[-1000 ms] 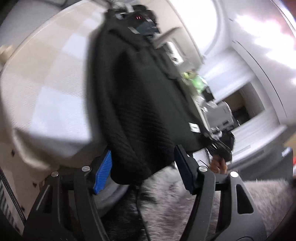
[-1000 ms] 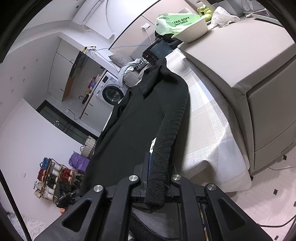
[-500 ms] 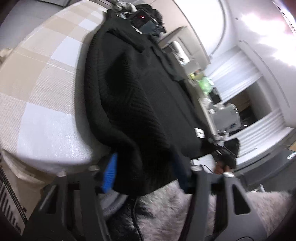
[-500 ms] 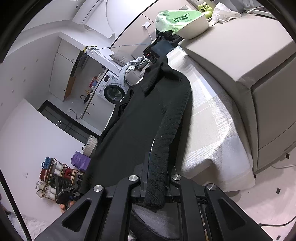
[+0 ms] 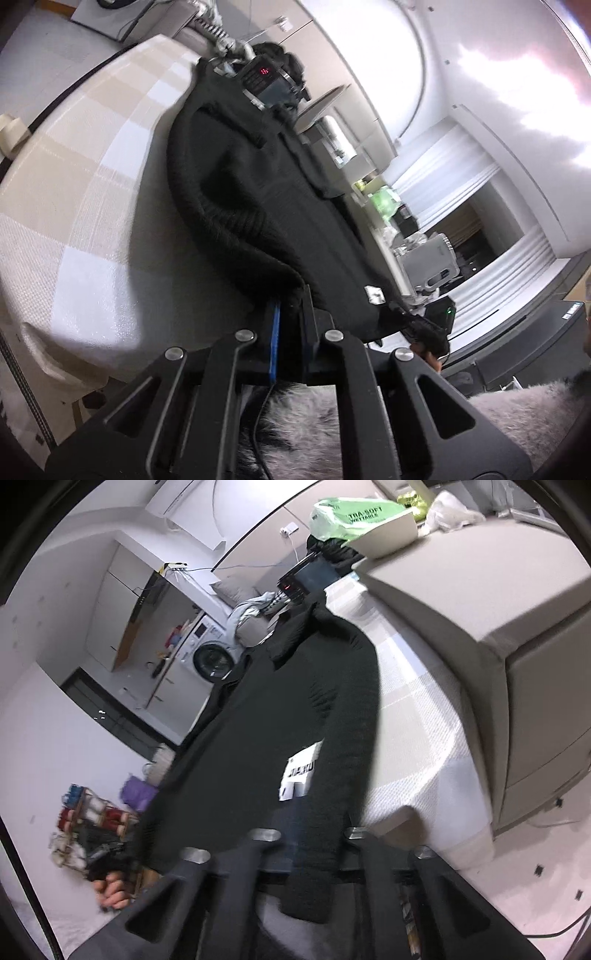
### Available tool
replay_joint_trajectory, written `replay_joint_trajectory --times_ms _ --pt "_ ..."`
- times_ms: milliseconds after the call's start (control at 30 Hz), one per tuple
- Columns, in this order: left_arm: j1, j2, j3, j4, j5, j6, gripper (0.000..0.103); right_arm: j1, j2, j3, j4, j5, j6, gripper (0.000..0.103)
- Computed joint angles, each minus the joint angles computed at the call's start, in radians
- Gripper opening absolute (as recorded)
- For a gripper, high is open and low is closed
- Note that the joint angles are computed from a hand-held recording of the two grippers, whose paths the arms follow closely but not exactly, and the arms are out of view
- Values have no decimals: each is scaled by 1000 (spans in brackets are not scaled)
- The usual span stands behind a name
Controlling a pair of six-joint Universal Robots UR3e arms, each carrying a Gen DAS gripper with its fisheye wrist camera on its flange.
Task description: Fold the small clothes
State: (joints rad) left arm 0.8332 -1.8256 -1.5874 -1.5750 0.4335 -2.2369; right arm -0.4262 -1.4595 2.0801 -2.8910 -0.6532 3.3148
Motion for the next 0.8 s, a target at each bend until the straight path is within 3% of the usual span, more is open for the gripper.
replay_joint_trajectory --times_ms 67,133,267,333,433,567,733,800 --pt "20 19 19 -119 -28 103 5 -16 -15 33 -63 51 5 5" --pt "52 32 68 -337 -62 290 5 -43 -40 54 -69 107 -8 5" --pt "120 -57 316 -989 -92 801 5 -142 -124 119 14 279 -112 5" --pt "143 -98 401 -1176 -88 944 5 -187 -171 147 88 368 -187 5" --pt "152 -99 406 -1165 -101 909 5 -193 -182 138 95 362 -179 5" --pt "159 -93 397 -1106 -144 836 5 -162 -59 87 -168 318 72 5" --pt "136 -74 400 -789 -207 517 5 -82 54 -91 -313 191 287 5" --pt "112 -90 414 -594 -233 335 5 -26 97 -204 -331 80 356 5"
